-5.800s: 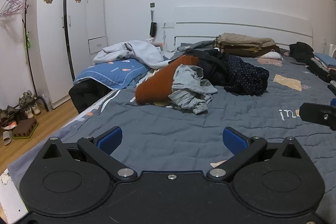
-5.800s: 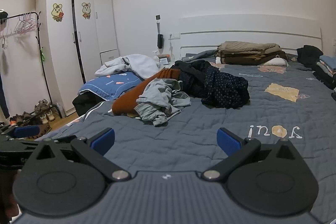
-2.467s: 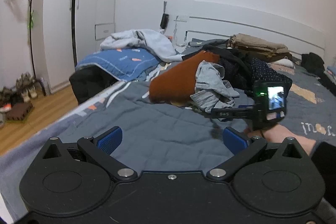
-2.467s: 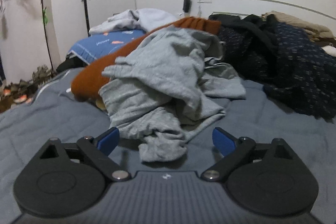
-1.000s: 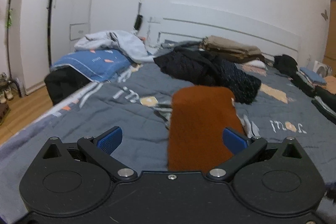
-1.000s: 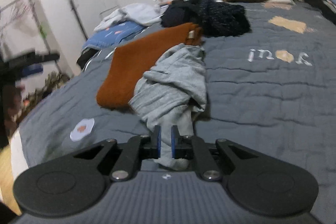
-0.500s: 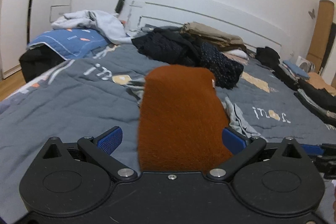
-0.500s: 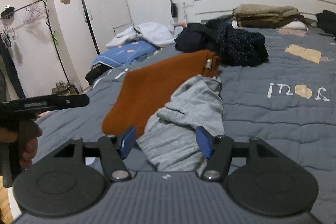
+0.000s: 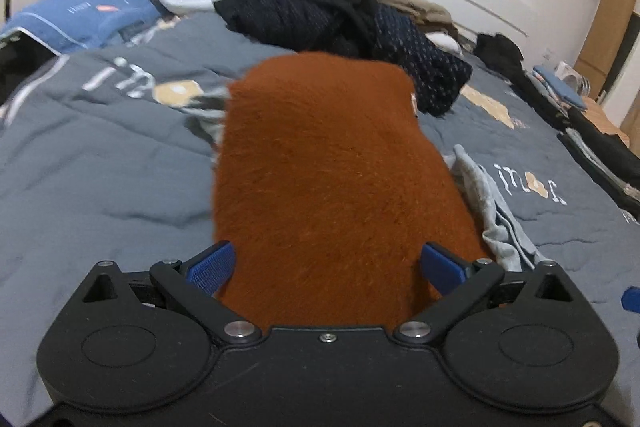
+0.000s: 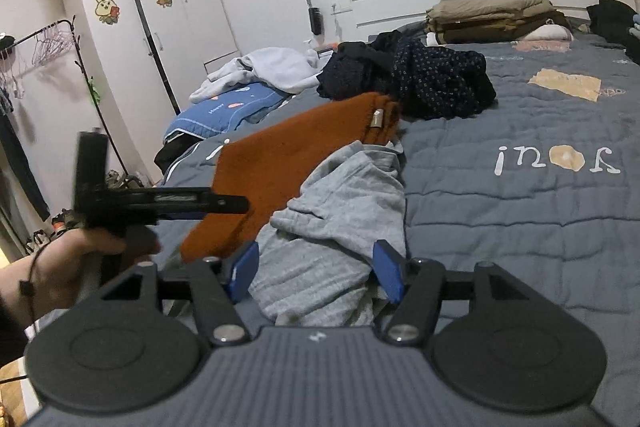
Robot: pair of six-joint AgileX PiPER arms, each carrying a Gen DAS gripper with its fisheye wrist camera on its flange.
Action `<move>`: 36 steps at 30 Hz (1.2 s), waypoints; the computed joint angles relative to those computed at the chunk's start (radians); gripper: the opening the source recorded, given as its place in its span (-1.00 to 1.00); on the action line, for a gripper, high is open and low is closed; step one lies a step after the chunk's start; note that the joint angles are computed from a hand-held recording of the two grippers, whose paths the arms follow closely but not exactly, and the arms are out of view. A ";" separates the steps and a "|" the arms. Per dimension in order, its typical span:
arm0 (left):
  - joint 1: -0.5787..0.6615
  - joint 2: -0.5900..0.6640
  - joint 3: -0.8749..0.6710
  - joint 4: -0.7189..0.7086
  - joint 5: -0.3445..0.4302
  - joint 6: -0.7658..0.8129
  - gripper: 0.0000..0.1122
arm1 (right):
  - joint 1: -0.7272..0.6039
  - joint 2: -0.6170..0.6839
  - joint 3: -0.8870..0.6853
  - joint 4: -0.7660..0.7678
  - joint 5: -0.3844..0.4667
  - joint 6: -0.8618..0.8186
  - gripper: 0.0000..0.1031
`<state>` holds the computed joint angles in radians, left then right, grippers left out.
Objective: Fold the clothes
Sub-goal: 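Grasp the rust-orange fleece with the left tool while right tool holds grey garment, then toss the rust-orange fleece aside with the left tool and open it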
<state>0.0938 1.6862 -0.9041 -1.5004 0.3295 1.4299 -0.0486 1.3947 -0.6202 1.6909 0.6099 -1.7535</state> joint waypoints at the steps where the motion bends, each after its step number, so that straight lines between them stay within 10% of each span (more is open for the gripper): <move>1: 0.000 0.020 -0.024 0.041 0.019 -0.032 0.49 | -0.001 0.000 0.000 -0.002 0.003 0.002 0.21; 5: -0.016 0.049 -0.089 0.172 0.059 -0.134 -0.67 | -0.005 -0.001 0.000 -0.004 0.009 0.011 0.21; 7: -0.009 0.038 -0.103 0.211 0.081 -0.156 -0.82 | -0.009 -0.007 0.002 -0.011 0.011 0.030 0.21; 13: 0.043 -0.027 -0.184 0.440 0.081 -0.320 -0.84 | -0.040 -0.011 0.003 -0.024 0.040 0.068 0.21; 19: 0.055 -0.001 -0.423 1.031 0.029 -0.904 -0.84 | -0.048 -0.011 0.001 -0.032 0.044 0.076 0.21; 27: 0.048 0.274 -1.141 1.831 0.145 -1.684 -0.85 | -0.055 0.003 -0.005 -0.034 0.042 0.074 0.21; 31: 0.016 0.459 -1.515 2.133 0.339 -1.965 -0.83 | -0.057 0.013 -0.005 -0.030 0.033 0.065 0.21; 36: 0.020 0.388 -1.312 1.985 0.341 -1.882 0.14 | -0.053 0.026 -0.009 -0.042 0.023 0.079 0.21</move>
